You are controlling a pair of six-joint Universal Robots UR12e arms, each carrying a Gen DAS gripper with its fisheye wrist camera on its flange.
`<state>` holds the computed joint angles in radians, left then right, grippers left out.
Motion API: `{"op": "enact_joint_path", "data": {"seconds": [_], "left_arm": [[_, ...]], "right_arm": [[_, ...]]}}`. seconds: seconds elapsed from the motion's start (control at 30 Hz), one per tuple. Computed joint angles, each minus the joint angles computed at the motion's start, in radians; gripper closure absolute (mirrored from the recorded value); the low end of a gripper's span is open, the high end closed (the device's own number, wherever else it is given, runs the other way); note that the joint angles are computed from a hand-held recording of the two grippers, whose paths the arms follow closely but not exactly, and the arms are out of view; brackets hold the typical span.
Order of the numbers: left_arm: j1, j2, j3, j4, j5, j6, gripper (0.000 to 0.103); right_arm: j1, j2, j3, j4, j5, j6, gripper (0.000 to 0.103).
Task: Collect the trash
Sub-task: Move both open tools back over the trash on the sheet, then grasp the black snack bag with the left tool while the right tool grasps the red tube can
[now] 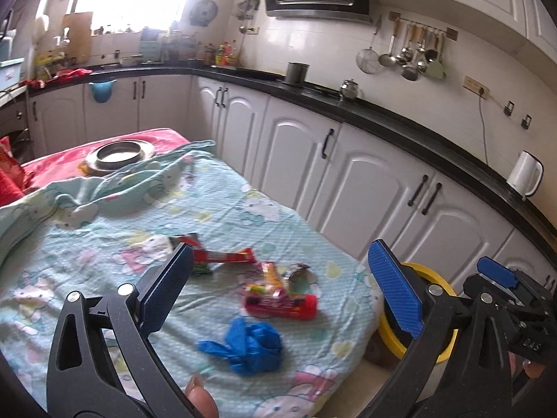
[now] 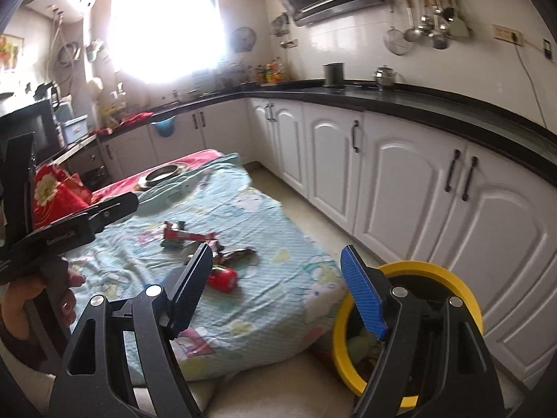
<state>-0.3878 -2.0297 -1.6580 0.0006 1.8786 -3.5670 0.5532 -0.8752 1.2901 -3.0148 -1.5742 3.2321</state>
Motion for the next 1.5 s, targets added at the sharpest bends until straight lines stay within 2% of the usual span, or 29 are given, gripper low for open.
{"op": "enact_joint_path", "data": {"seconds": [0.1,0.3,0.73,1.0,1.3,1.4,1.5], "left_arm": [[0.012,0.004,-0.014,0.003,0.009,-0.018,0.011],[0.032,0.023,-0.050,0.019,0.029,-0.051,0.011],[0.083,0.040,-0.098,-0.037,0.018,-0.097,0.011],[0.110,0.031,-0.106,-0.091,0.005,-0.104,0.011],[0.133,0.007,-0.089,-0.121,-0.104,-0.085,0.011],[0.139,-0.009,-0.075,-0.118,-0.154,-0.061,0.019],[0.149,-0.024,-0.063,-0.128,-0.202,-0.079,0.026]], "right_arm": [[0.005,0.018,-0.025,0.002,0.031,-0.015,0.026],[0.009,0.070,-0.115,0.083,0.068,-0.017,0.026],[0.020,0.152,-0.265,0.187,0.045,-0.045,0.025],[0.023,0.196,-0.331,0.244,0.069,-0.073,0.023],[0.024,0.234,-0.394,0.350,0.095,-0.144,0.023],[0.025,0.242,-0.404,0.377,0.103,-0.186,0.023],[0.022,0.252,-0.420,0.426,0.130,-0.213,0.023]]}}
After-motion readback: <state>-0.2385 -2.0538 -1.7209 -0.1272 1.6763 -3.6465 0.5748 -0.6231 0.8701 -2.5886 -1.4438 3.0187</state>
